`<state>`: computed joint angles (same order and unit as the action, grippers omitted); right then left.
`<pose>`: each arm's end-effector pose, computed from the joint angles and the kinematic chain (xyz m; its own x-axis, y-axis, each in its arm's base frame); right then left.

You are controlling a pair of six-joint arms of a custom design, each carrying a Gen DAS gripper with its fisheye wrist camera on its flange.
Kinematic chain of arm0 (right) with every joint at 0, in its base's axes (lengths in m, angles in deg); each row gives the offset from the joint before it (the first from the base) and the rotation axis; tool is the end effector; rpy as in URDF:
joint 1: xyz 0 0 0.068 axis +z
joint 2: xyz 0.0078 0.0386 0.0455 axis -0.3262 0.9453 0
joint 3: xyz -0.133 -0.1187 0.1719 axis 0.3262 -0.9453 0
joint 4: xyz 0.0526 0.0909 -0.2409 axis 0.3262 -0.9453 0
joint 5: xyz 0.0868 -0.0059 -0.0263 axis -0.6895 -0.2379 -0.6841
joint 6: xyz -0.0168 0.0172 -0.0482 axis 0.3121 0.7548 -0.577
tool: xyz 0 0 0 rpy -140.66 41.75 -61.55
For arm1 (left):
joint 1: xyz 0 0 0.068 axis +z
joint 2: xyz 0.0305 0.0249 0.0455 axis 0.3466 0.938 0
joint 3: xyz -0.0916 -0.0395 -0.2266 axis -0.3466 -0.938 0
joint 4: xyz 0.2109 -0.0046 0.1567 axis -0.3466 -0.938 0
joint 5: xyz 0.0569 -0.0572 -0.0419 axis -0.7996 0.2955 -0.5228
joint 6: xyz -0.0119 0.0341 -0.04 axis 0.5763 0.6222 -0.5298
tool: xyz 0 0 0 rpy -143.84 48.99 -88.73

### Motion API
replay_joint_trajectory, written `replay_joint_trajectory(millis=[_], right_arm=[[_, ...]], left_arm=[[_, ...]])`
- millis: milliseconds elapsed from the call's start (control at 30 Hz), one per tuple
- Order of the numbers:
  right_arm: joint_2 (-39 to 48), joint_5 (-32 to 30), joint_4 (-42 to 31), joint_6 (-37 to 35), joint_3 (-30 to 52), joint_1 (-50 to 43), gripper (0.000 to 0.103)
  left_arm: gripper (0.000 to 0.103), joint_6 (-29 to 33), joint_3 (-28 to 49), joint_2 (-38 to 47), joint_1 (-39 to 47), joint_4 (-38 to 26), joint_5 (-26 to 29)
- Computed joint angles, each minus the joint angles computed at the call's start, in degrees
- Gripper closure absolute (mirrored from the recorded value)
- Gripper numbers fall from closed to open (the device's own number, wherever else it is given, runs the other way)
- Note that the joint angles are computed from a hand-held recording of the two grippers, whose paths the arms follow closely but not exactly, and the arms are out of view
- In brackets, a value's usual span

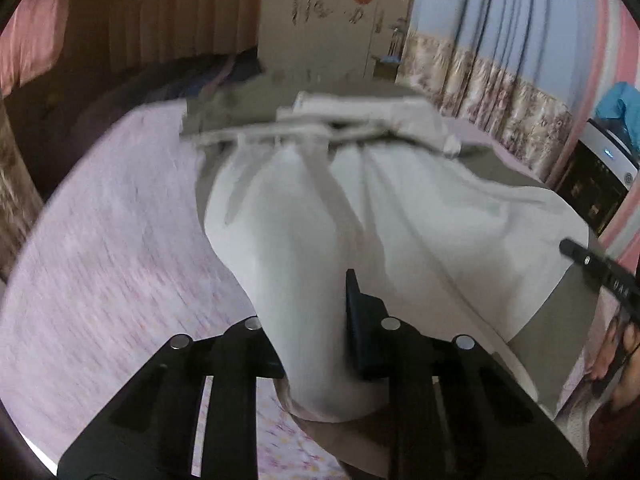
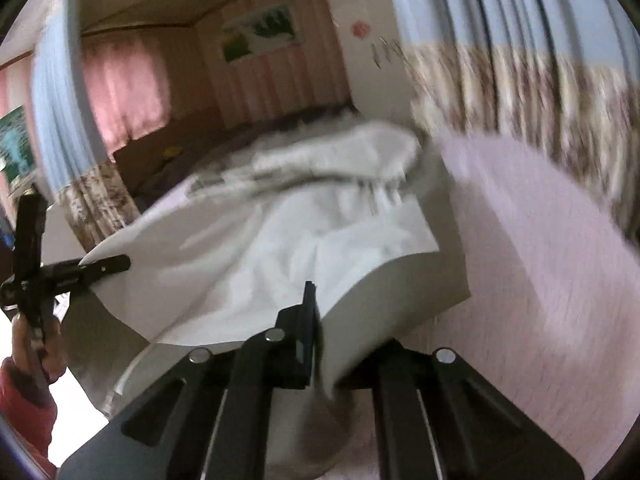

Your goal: Fold large clothes

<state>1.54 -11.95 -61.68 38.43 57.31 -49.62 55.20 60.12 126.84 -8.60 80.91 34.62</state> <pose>0.1539 -0.0595 0.1426 -0.5589 -0.0463 -0.8279 -0.4021 0.8883 0.2218 0.1644 -0.0788 0.1105 -0.6722 -0.0719 -0.7369 0.0076 0.9946 -0.1039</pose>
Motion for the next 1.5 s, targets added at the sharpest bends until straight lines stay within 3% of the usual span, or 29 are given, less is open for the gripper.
replay_joint_trajectory(millis=[100,233,367,533,700,833,933,1100,1167,1233,1300,1333,1367,1400,1433,1500], right_arm=[[-2.7,-0.84,-0.72,2.53,7.29,1.6,0.096],[1.29,2.11,3.9,8.39,17.24,7.38,0.096],[4.94,8.24,9.87,11.22,22.82,13.79,0.096],[16.61,14.92,12.98,11.66,32.81,20.17,0.096],[35.63,21.02,12.44,13.49,51.21,25.18,0.096],[55.85,26.16,6.09,14.08,73.01,29.0,0.096],[72.44,32.85,0.34,11.58,90.05,32.51,0.096],[100.34,35.14,-16.3,12.86,123.91,33.53,0.095],[103.48,36.15,-17.25,11.12,126.4,34.22,0.09],[99.72,35.37,-15.01,11.1,120.84,34.2,0.086],[96.69,31.69,-15.93,12.01,119.03,33.15,0.064],[92.63,28.93,-14.75,12.92,115.03,32.24,0.035],[89.46,27.29,-12.61,13.42,111.49,31.49,0.02],[85.69,25.27,-9.94,13.73,107.41,30.48,0.019],[80.76,22.92,-7.12,13.9,101.92,29.35,0.019],[76.7,21.08,-5.42,14.48,97.84,28.07,0.018]], left_arm=[[0.081,6.33,5.52,-7.15,4.92,-9.12,2.73],[0.08,12.65,17.13,-5.47,9.9,-15.03,5.5],[0.076,16.51,25.26,-0.49,11.34,-15.87,3.1],[0.075,21.99,34.58,10.06,15.77,-14.88,5.39],[0.074,27.06,52.4,28.69,20.23,-14.59,7.1],[0.073,28.57,74.51,51.11,23.94,-16.9,8.33],[0.074,28.47,90.62,67.35,24.79,-20.63,6.47],[0.074,27.26,121.47,94.19,26.55,-33.32,5.93],[0.074,28.28,128.5,100.79,26.45,-35.89,4.57],[0.073,28.31,125.86,99.55,26.08,-34.16,3.51],[0.072,28.13,121.5,95.65,26.1,-32.75,3.75],[0.062,27.77,117.97,92.31,26.5,-31.76,4.86],[0.04,27.36,114.13,88.91,26.78,-30.62,6.07],[0.03,27.29,111.17,86.01,27.07,-29.58,7.43],[0.003,27.52,105.34,81.32,26.85,-26.55,6.25],[0.003,29.64,92.91,73.16,25.29,-17.14,-1.78]])
